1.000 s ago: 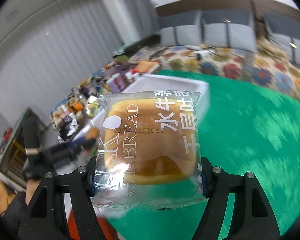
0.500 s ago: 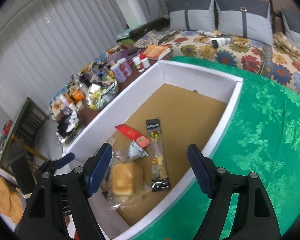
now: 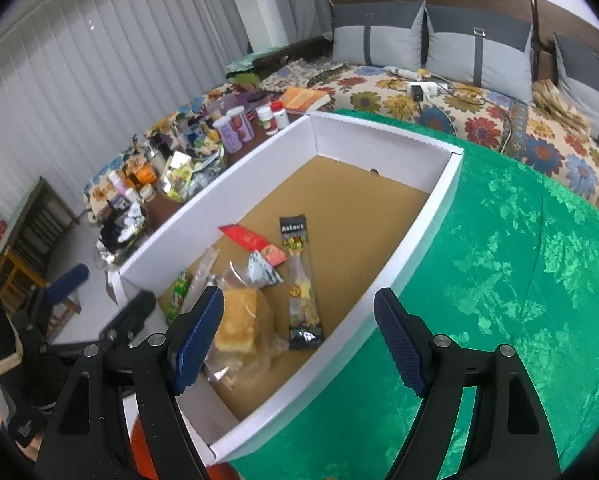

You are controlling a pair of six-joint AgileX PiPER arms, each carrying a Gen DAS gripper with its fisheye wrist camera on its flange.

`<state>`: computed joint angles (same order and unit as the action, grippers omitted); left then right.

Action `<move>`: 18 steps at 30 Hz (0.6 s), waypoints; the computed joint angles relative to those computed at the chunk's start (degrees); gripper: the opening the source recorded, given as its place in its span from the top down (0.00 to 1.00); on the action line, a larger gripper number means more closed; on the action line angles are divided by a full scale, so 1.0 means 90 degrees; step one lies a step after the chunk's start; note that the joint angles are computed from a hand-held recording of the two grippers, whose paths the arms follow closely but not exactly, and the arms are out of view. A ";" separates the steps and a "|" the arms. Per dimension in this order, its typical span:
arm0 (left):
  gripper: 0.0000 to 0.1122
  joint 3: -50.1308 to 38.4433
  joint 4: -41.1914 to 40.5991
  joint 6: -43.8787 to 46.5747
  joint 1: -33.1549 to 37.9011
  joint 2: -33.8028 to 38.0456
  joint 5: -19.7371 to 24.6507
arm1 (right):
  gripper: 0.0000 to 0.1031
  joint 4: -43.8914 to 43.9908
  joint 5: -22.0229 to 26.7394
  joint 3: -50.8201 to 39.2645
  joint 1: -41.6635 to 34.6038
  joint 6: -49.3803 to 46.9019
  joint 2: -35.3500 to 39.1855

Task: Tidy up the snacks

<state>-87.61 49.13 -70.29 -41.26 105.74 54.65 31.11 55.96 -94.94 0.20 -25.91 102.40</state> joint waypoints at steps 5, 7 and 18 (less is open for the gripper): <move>0.08 0.0160 -0.0098 -0.0034 0.0083 -0.0117 -0.0064 | 0.22 -0.0169 -0.0088 0.0185 0.0091 -0.0024 -0.0149; 0.08 0.0190 -0.0071 -0.0069 0.0080 -0.0135 0.0014 | 0.22 -0.0228 -0.0112 0.0245 0.0128 0.0011 -0.0180; 0.08 0.0326 -0.0242 0.0005 0.0138 -0.0300 -0.0126 | 0.22 -0.0368 -0.0151 0.0453 0.0304 0.0054 -0.0389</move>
<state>-84.68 46.95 -70.24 -40.02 103.04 53.52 27.80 54.61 -90.86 2.93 -25.42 98.90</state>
